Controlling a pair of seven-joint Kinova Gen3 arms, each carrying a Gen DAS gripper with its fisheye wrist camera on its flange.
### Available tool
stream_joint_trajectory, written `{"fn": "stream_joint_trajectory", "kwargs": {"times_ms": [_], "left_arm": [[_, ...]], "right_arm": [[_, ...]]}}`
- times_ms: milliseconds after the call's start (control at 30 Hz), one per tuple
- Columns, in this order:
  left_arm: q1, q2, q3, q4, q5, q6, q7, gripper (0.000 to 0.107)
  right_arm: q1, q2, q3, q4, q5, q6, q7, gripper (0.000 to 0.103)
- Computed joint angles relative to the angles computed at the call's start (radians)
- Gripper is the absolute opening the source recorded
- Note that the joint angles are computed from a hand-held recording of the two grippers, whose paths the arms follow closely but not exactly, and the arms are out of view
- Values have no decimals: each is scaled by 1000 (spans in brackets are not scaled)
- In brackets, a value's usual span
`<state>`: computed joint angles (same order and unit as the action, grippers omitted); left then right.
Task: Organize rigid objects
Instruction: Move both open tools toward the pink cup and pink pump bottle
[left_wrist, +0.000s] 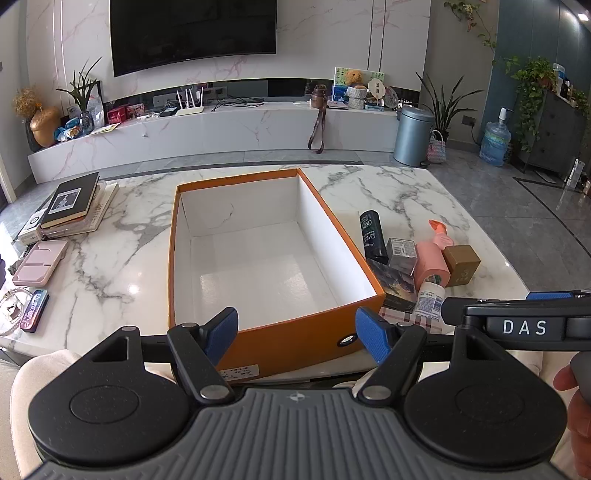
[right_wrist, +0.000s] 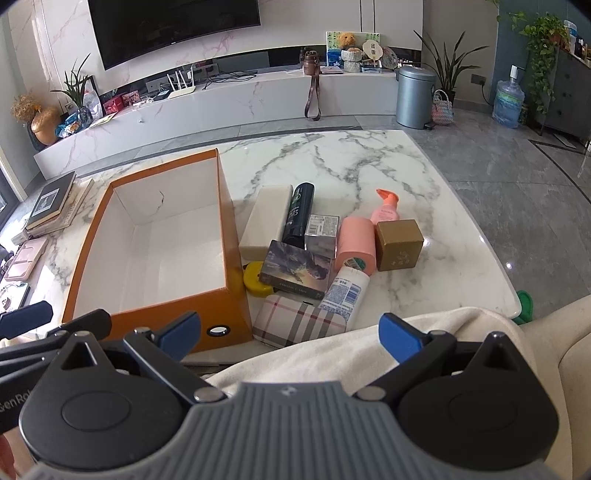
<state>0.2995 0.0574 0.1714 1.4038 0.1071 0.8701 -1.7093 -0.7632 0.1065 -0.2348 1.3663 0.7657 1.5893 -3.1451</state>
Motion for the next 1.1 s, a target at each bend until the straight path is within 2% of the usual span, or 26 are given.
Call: {"fn": "stream_joint_trajectory", "kwargs": {"times_ms": [533,700,800,1000,1067,1100], "left_arm": [[-3,11,1,-3,28,11,-13,85],[-18,45,7,-38,107,52,-92,81],[-32,75,14,-63,170,72,-166,72],[-34,179,38,-186,232,153,-286,50],[-24,223,46,-245,231,182,-309,39],[-21,249,52,-280,234,204,-322,36]], "right_arm": [[1,5,4,2,-6,1,7,101],[3,-44,-8,94,45,-53,-48,101],[45,-103,-22,184,49,-147,-72,101],[167,-141,-13,223,-25,-223,8,101],[209,-155,-2,238,-49,-260,46,97],[230,-170,3,255,-60,-290,56,90]]}}
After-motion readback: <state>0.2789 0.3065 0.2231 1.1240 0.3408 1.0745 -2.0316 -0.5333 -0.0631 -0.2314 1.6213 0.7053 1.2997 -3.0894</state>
